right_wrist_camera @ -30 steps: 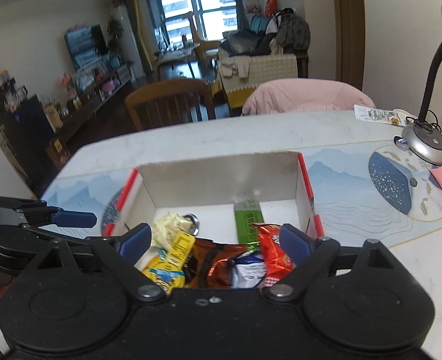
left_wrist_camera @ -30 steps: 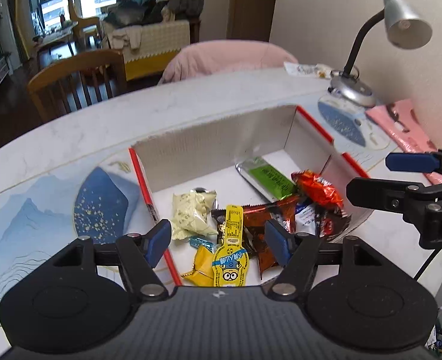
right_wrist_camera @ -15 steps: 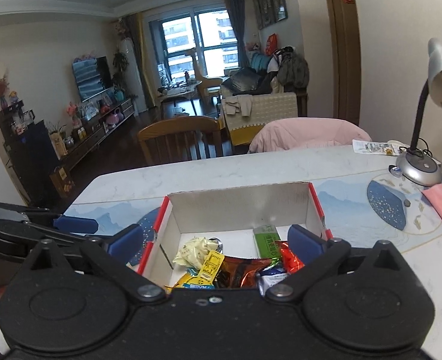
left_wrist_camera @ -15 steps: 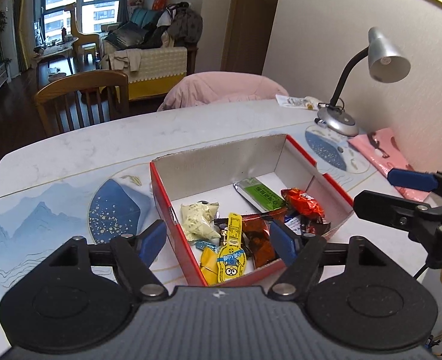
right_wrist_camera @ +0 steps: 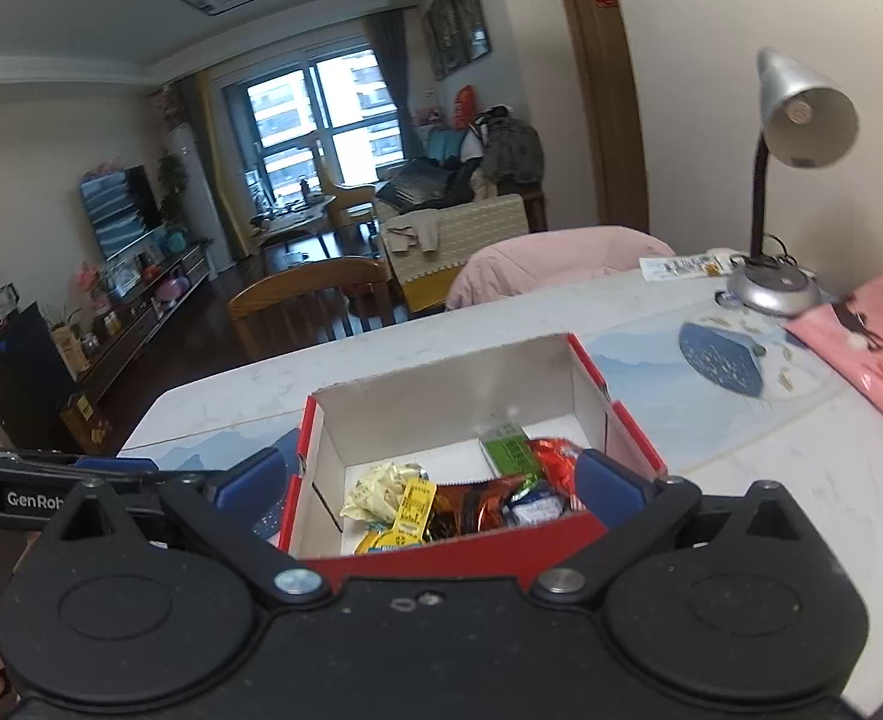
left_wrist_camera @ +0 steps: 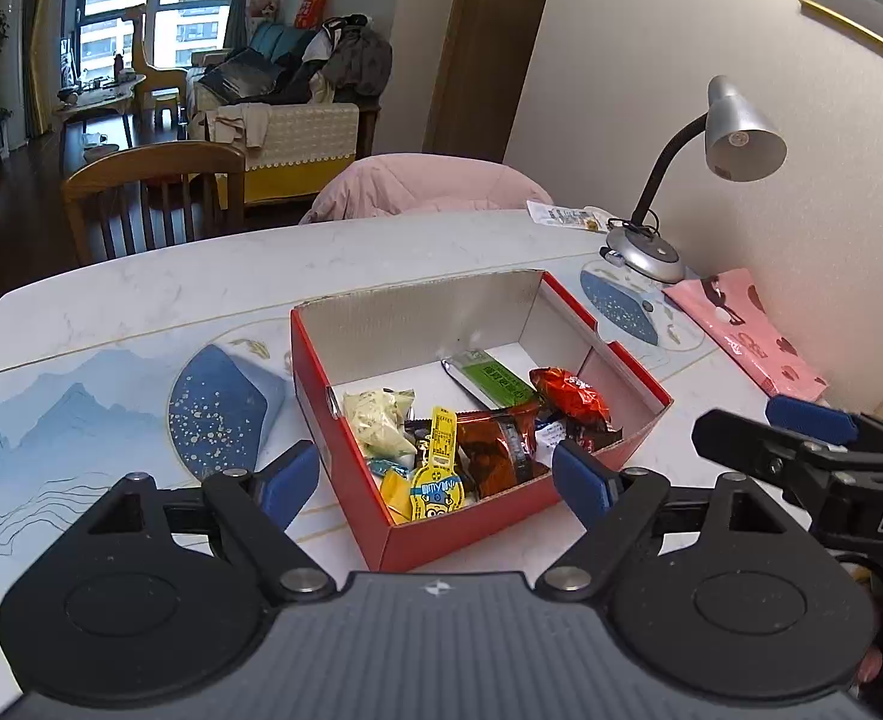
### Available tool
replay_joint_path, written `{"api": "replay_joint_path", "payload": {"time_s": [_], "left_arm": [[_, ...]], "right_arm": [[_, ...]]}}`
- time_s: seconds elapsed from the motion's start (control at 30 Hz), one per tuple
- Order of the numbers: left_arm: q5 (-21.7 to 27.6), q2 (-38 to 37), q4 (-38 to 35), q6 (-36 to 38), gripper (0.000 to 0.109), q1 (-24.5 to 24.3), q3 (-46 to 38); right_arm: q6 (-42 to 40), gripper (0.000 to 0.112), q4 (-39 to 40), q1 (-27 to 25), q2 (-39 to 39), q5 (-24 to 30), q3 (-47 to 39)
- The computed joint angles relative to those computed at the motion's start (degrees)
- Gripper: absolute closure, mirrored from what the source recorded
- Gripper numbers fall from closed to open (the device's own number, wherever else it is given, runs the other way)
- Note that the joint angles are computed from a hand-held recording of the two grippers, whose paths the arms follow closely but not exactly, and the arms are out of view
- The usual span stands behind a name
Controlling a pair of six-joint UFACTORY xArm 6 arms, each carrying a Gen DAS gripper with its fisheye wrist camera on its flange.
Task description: Organize snacks
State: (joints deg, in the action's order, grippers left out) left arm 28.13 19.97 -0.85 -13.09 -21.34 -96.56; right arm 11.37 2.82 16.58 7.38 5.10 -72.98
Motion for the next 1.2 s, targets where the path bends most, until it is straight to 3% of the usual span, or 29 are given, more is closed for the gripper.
{"api": "replay_joint_path", "payload": {"time_s": [0.2,0.53,0.73,0.9,1.2], "left_arm": [[-0.88,-1.35,1.53,-1.98,0.023,-0.27,1.78],[-1.77,-2.31,4.5,-4.65,0.023,-0.73,2.87],[-3.24,-2.87,5.72,-5.9,0.023,-0.59,3.73],[-4.35,-3.17,6.21,-6.38,0.023,-0.45,4.2],[-5.18,-3.28,5.79,-5.71,0.023,-0.38,4.51]], "right_arm": [[18.98,0.009,-18.84,-1.76,-1.92,-1.17,2.36],[32.45,0.009,-34.13,-2.75,-1.42,0.66,0.23],[34.81,0.009,-37.57,-2.89,-1.09,-0.02,-0.2],[29.98,0.009,-32.78,-2.14,-0.66,-0.39,-0.4],[30.48,0.009,-33.88,-1.89,-0.36,-0.17,-1.06]]}}
